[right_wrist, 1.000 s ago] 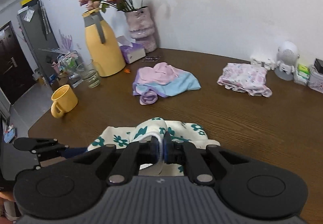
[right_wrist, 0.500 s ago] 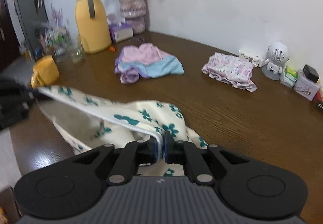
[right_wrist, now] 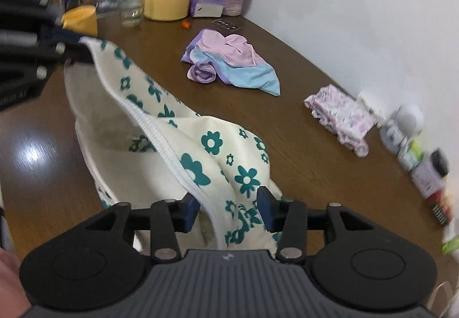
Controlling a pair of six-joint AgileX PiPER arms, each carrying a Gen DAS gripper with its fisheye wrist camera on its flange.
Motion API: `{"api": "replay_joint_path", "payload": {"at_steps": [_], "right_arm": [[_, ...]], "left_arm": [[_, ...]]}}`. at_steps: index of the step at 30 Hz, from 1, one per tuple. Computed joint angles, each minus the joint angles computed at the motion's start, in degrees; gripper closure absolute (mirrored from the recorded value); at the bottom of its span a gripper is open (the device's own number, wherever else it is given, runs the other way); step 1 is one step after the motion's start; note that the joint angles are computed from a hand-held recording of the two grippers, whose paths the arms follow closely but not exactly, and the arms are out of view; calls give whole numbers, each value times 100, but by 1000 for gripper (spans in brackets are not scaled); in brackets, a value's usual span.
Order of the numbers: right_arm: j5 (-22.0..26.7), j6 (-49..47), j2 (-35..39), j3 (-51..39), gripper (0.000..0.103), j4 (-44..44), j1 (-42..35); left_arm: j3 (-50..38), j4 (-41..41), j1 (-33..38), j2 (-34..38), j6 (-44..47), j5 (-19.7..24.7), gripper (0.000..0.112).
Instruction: Fold clothes
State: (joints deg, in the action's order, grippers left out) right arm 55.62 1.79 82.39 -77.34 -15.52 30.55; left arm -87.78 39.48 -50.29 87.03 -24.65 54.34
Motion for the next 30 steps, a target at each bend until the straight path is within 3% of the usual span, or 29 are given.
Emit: {"api": "replay_joint_path", "payload": {"at_steps": [2, 4, 6, 14, 18, 22, 30], "right_arm": [[164, 62, 110, -93, 73, -199, 102], [289, 7, 183, -164, 93, -112, 35], [251, 64, 153, -161, 97, -40, -78], [-412, 671, -275, -373, 99, 748, -905], [-465, 700, -272, -631, 99, 1103, -1144], [-492, 816, -270, -662, 99, 1054, -1138], [-449, 850, -261, -514, 99, 999, -1220]], "left_arm": [[36, -14, 18, -17, 11, -15, 110], [89, -35, 61, -42, 31, -26, 110], [120, -107, 128, -55, 59, -19, 110], [-68, -1118, 425, 127, 287, 129, 96], [4, -1639, 533, 158, 438, 68, 91], [134, -1289, 485, 60, 213, -39, 108], [-103, -744, 580, -56, 48, 11, 109]]}}
